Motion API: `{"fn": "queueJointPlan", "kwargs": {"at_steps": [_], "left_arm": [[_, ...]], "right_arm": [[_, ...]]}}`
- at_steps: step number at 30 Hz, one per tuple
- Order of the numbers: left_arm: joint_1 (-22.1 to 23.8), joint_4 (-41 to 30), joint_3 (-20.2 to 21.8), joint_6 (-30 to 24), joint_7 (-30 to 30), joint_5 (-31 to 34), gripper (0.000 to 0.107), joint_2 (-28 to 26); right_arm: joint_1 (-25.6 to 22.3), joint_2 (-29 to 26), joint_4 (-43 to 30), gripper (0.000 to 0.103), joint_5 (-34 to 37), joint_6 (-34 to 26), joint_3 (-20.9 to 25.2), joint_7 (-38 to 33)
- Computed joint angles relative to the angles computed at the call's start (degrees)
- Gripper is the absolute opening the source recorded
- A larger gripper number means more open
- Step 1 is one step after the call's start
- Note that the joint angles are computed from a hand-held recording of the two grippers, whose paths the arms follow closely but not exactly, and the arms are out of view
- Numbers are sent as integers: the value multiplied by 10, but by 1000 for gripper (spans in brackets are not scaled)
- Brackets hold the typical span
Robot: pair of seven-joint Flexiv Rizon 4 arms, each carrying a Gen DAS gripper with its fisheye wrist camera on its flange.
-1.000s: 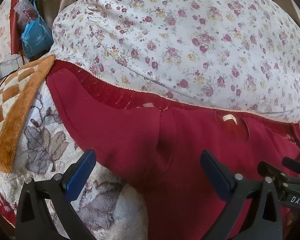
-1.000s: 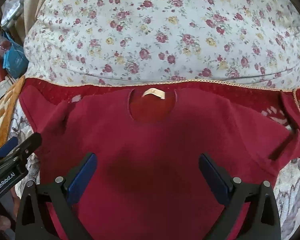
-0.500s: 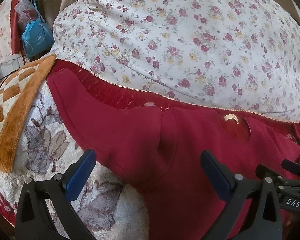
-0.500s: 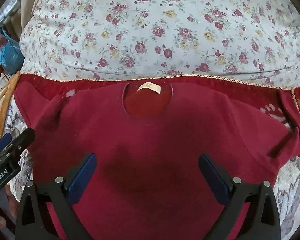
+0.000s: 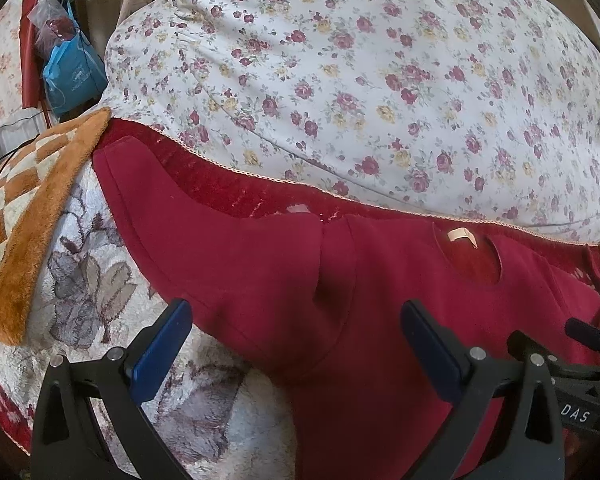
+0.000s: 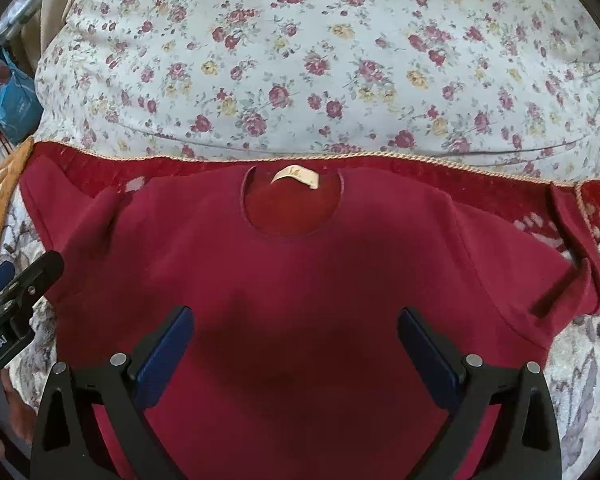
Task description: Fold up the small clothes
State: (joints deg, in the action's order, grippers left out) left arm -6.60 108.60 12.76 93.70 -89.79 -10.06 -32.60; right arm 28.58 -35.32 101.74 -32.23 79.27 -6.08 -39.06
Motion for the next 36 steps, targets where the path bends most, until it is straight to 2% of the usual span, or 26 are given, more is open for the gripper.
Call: {"fn": "queueJointPlan", "kwargs": {"at_steps": [4, 8, 19, 36], "left_arm": [[-1, -1, 0, 0, 0, 1, 103, -1], [3, 0, -6, -1, 0, 0, 103, -1], [9, 1, -11, -3, -1, -1, 103, 0], [13, -2, -13, -14, -8, -2, 103, -1]], "right_arm": [[6, 1, 1, 103, -5, -2, -8, 7], [28, 3, 8, 103, -31, 5, -40, 32], [32, -4, 5, 103, -62, 3, -48, 54], [7, -11, -7, 103, -37, -7, -9, 25]]}}
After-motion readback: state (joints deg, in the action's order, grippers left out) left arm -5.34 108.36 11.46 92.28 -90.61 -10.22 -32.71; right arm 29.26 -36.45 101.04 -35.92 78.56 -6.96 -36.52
